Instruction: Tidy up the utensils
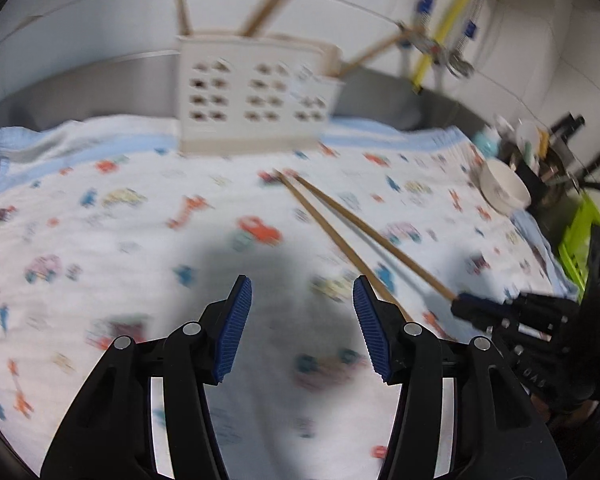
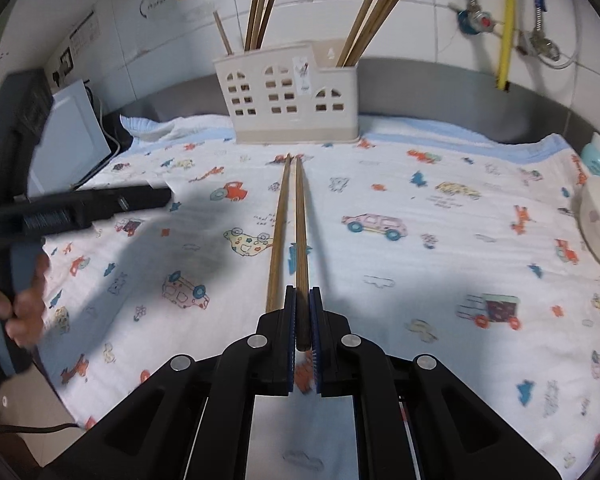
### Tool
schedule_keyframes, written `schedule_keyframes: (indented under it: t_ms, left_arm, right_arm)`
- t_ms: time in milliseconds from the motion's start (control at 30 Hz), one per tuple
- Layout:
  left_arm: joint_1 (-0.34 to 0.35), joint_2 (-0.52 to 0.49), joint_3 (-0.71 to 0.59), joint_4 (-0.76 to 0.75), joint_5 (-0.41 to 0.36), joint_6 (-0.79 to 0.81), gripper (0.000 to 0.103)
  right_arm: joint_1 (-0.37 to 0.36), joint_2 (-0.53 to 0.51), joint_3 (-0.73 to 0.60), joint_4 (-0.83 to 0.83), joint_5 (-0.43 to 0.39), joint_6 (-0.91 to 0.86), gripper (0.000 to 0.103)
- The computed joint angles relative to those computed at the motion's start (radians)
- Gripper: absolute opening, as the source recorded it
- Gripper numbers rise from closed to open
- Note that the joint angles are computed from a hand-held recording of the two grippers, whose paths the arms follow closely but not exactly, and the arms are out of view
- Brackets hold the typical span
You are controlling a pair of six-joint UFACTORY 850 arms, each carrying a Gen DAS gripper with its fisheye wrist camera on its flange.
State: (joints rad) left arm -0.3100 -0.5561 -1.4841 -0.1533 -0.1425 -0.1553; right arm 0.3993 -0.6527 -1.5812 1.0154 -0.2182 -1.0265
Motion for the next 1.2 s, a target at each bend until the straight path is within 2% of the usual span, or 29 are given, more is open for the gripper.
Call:
schedule_keyframes:
  t_ms: [267,433,633,800,967,1133,1200]
  left_arm:
    - [-0.071,-0.067,-0.068,0.042,-0.063,-0.028,0.054]
    - [-0.096,-0.098,-0.107,0.167,-0.090,-0.169,0.058]
    - [-0.121,-0.121,-0.134,0.358,-0.130,-0.383,0.069]
    - [-0.142,-0.152,-0.173,0.507,-0.195,-0.555,0.071]
    - [-0.171,-0.180,-0.213,0.770,-0.310,-0.788,0.071]
    - [-0.143,-0.142,-0.153,0.860,-0.313,-0.889,0.069]
    - [-0.119,-0.122,-0.120,0.860,-0.290,-0.913,0.065]
  right_arm:
    - [-0.035,0.078,0.108,0.301,0.026,-0.299,0.006]
    - [-0.055,0.107,0.155,0.463,0.025,-0.456,0.006]
    - [-0.071,0.127,0.188,0.599,0.011,-0.583,0.006]
    - [-0.074,0.131,0.194,0.635,0.001,-0.611,0.006]
    - [-0.075,0.133,0.197,0.648,-0.002,-0.622,0.006]
    - [-0.072,0.137,0.202,0.675,-0.002,-0.647,0.006]
    - [-0.071,0.134,0.200,0.680,-0.004,-0.650,0.006]
